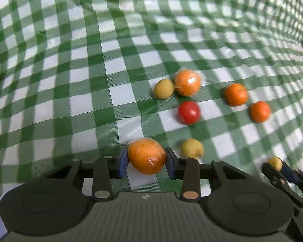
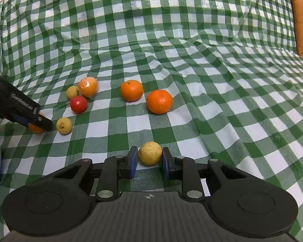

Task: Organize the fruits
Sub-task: 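Grasp a yellow plum with the right tool while the left tool grasps an orange mandarin, then carry the mandarin and yellow plum over the blue plate with both tools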

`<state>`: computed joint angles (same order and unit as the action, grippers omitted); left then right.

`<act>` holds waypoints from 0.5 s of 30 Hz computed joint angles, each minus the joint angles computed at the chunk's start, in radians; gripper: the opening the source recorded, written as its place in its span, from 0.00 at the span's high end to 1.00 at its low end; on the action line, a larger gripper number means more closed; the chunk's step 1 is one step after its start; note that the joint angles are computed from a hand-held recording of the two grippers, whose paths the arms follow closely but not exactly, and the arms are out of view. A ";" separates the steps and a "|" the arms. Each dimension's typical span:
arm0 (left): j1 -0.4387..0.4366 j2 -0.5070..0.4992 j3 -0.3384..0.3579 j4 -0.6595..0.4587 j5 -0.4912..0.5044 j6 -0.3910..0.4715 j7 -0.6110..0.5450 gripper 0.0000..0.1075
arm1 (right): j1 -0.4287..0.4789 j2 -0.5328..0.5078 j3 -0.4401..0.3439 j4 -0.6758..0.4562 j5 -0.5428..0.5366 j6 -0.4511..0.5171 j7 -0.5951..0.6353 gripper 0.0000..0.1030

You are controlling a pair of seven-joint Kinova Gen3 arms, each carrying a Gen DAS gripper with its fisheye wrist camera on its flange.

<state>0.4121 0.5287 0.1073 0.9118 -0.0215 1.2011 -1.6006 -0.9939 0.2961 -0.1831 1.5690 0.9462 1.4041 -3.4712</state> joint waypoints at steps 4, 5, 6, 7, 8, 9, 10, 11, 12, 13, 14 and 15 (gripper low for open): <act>-0.049 -0.185 0.022 0.166 0.051 -0.042 -0.014 0.61 | -0.051 -0.017 -0.016 -0.040 0.050 0.064 0.017 0.74; -0.056 -0.232 0.015 0.202 0.072 -0.038 -0.013 0.61 | -0.069 -0.024 -0.026 -0.059 0.062 0.081 0.028 0.74; -0.077 -0.278 0.027 0.231 0.084 -0.018 -0.015 0.61 | -0.086 -0.030 -0.036 -0.078 0.073 0.096 0.042 0.74; -0.089 -0.324 0.028 0.263 0.095 -0.003 -0.020 0.61 | -0.108 -0.036 -0.048 -0.099 0.085 0.111 0.057 0.74; -0.095 -0.371 0.027 0.297 0.094 0.007 -0.017 0.61 | -0.131 -0.041 -0.060 -0.120 0.096 0.125 0.070 0.74; -0.102 -0.417 0.027 0.330 0.090 0.022 -0.014 0.61 | -0.156 -0.041 -0.073 -0.148 0.104 0.143 0.087 0.74; -0.111 -0.460 0.027 0.361 0.088 0.034 -0.011 0.61 | -0.184 -0.039 -0.083 -0.179 0.110 0.161 0.104 0.74; -0.121 -0.502 0.025 0.387 0.085 0.052 -0.010 0.61 | -0.213 -0.034 -0.093 -0.214 0.115 0.178 0.125 0.74; -0.129 -0.542 0.026 0.410 0.075 0.070 -0.002 0.61 | -0.237 -0.031 -0.098 -0.236 0.117 0.187 0.140 0.74; -0.138 -0.577 0.026 0.427 0.068 0.093 0.001 0.61 | -0.263 -0.025 -0.102 -0.264 0.118 0.198 0.156 0.74; -0.147 -0.602 0.029 0.434 0.061 0.113 0.008 0.61 | -0.286 -0.019 -0.103 -0.291 0.116 0.203 0.172 0.74; -0.158 -0.631 0.029 0.443 0.053 0.134 0.011 0.61 | -0.302 -0.009 -0.118 -0.320 0.122 0.213 0.183 0.74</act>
<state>0.2545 -0.1026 0.1359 1.3552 0.0313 1.3352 -1.5893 -1.2963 0.2868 -0.3008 1.2490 1.0684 1.6170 -3.2878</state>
